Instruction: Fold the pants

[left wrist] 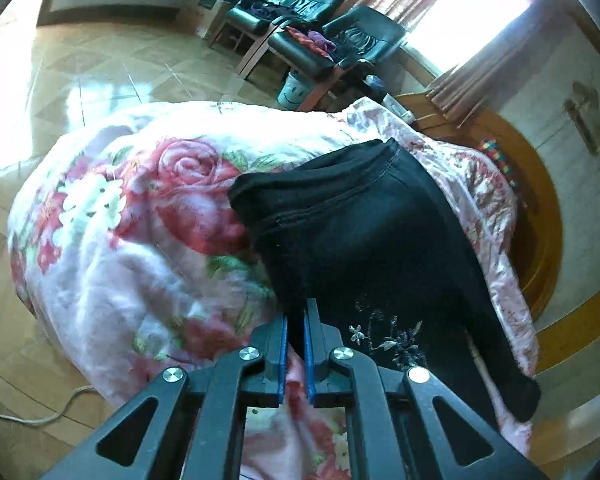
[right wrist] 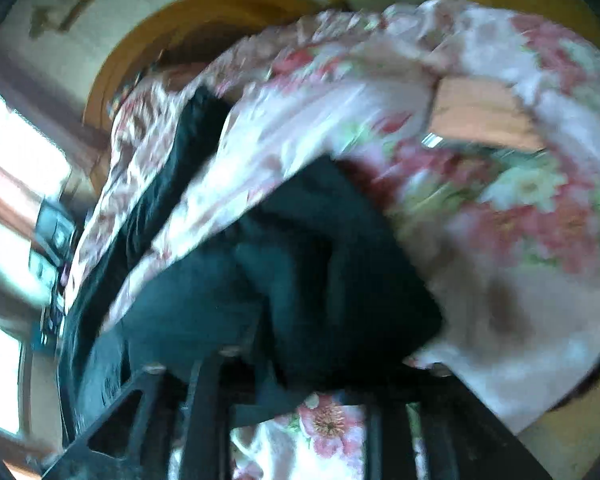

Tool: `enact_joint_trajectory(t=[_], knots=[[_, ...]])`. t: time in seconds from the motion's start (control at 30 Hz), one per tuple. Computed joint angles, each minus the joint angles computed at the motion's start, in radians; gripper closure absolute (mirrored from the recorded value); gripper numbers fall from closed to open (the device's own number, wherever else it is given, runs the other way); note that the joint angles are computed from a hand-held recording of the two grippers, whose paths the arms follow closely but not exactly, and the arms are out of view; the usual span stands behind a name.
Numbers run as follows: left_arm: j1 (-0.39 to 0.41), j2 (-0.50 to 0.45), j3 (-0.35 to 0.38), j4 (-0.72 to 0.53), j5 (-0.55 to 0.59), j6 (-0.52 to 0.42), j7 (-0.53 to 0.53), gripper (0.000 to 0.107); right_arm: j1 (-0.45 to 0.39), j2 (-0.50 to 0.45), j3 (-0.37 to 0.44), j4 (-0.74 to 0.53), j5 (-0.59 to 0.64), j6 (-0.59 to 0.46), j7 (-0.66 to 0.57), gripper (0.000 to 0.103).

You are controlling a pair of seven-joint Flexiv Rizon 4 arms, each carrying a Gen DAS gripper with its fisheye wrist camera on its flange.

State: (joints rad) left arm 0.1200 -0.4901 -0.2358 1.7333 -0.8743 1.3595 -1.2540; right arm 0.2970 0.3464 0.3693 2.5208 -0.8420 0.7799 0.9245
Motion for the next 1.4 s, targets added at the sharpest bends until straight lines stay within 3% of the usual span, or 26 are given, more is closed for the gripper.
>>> enact_joint_trajectory(t=[0.03,0.1,0.17,0.2,0.23,0.3,0.33,0.47,0.53,0.67,0.77,0.87,0.93,1.0,1.07,1.2,1.4], knots=[[-0.013,0.005,0.027,0.005,0.049,0.017,-0.059,0.094,0.019,0.008,0.054,-0.044,0.052,-0.159,0.001,0.051],[-0.092,0.023,0.14,0.03,0.127,0.101,-0.18,0.092,0.046,0.021,0.101,-0.088,0.071,-0.336,0.012,0.05],[-0.185,0.039,0.263,0.061,0.187,0.23,-0.326,0.077,0.073,0.012,0.132,-0.149,0.076,-0.517,-0.016,0.05],[-0.211,0.043,0.299,0.066,0.213,0.265,-0.388,0.076,0.082,0.004,0.13,-0.169,0.062,-0.563,-0.037,0.049],[-0.214,0.048,0.301,0.071,0.239,0.306,-0.444,0.076,0.092,-0.014,0.125,-0.198,0.03,-0.605,-0.069,0.048],[-0.163,0.056,0.209,0.066,0.241,0.341,-0.406,0.073,0.112,-0.035,0.095,-0.22,-0.028,-0.617,-0.124,0.046],[-0.151,0.052,0.173,0.046,0.252,0.325,-0.349,0.069,0.115,-0.044,0.063,-0.223,-0.072,-0.584,-0.164,0.042],[-0.205,-0.001,0.191,-0.083,0.44,0.176,-0.306,0.063,0.09,-0.118,-0.053,-0.238,-0.199,-0.327,-0.287,0.039],[-0.184,-0.035,0.113,-0.136,0.485,0.112,-0.227,0.062,0.06,-0.166,-0.105,-0.239,-0.24,-0.151,-0.315,0.038],[-0.213,-0.112,0.055,-0.236,0.541,0.018,-0.112,0.062,-0.007,-0.276,-0.178,-0.258,-0.283,0.122,-0.349,0.038],[-0.278,-0.186,0.095,-0.344,0.585,-0.051,-0.093,0.062,-0.056,-0.357,-0.225,-0.281,-0.271,0.268,-0.396,0.038],[-0.349,-0.254,0.167,-0.424,0.651,-0.071,-0.111,0.062,-0.092,-0.404,-0.259,-0.3,-0.241,0.338,-0.425,0.038],[-0.374,-0.281,0.204,-0.433,0.692,-0.036,-0.131,0.062,-0.123,-0.419,-0.291,-0.304,-0.281,0.399,-0.375,0.038],[-0.37,-0.307,0.187,-0.4,0.721,0.103,-0.116,0.061,-0.146,-0.435,-0.313,-0.319,-0.328,0.431,-0.342,0.038],[-0.344,-0.313,0.152,-0.371,0.722,0.17,-0.091,0.056,-0.163,-0.458,-0.33,-0.348,-0.333,0.43,-0.359,0.038],[-0.284,-0.319,0.054,-0.348,0.695,0.197,-0.018,0.048,-0.189,-0.507,-0.367,-0.41,-0.333,0.45,-0.369,0.038],[-0.316,-0.332,0.092,-0.36,0.669,0.202,-0.009,0.048,-0.23,-0.602,-0.447,-0.454,-0.308,0.584,-0.172,0.038]])
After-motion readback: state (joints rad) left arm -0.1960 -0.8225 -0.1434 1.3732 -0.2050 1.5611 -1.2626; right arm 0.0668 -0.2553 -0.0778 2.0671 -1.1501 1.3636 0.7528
